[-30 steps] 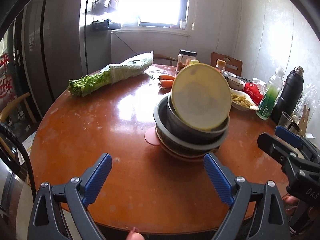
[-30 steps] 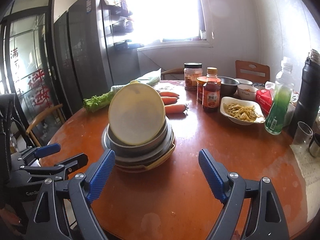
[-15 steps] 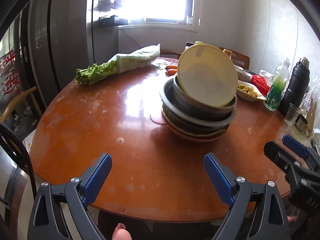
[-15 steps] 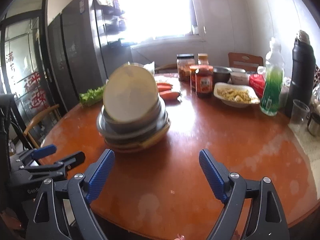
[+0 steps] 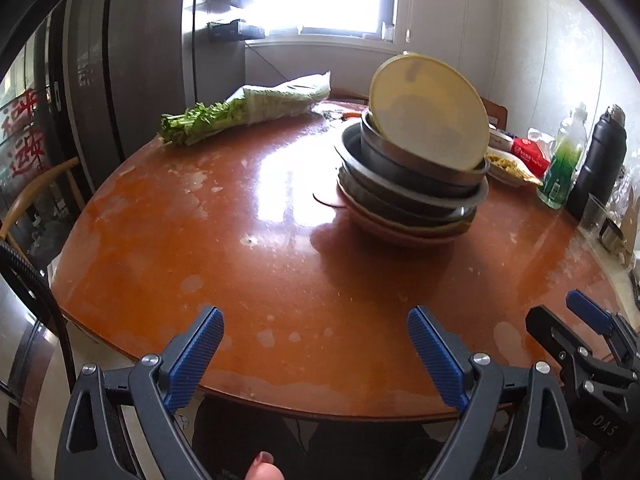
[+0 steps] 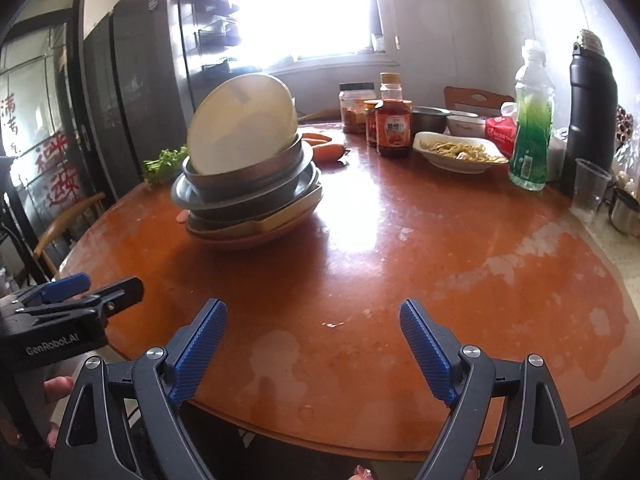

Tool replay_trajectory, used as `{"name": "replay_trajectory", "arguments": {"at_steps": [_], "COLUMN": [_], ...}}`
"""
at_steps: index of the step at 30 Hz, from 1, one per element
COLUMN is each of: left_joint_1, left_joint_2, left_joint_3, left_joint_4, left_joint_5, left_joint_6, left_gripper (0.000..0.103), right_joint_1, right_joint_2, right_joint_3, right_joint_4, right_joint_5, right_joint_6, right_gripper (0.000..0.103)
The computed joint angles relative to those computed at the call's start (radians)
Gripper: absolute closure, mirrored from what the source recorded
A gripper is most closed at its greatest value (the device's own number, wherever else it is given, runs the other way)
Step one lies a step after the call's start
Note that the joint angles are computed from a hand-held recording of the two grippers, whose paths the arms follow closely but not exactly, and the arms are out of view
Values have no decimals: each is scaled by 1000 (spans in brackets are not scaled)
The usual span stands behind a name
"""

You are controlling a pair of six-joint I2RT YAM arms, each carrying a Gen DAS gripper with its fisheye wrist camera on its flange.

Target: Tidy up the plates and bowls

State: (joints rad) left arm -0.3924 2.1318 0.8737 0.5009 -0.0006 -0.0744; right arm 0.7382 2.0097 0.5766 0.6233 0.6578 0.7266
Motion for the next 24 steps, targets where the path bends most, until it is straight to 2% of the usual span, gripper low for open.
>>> {"name": "replay_trajectory", "arguments": {"at_steps": [24], "left_joint_1": [-2], "left_joint_2": [47], "left_joint_3": [20], "left_joint_4": [-14], "left_joint_5": [-21], "left_joint_6": [4], "left_gripper": [10], "right_joint_1": [-13], "right_joint_2": [30], "right_joint_3": [25], "right_joint_4": [9], "right_joint_5": [-48], "right_joint_6": [1], "right_gripper": [14]}}
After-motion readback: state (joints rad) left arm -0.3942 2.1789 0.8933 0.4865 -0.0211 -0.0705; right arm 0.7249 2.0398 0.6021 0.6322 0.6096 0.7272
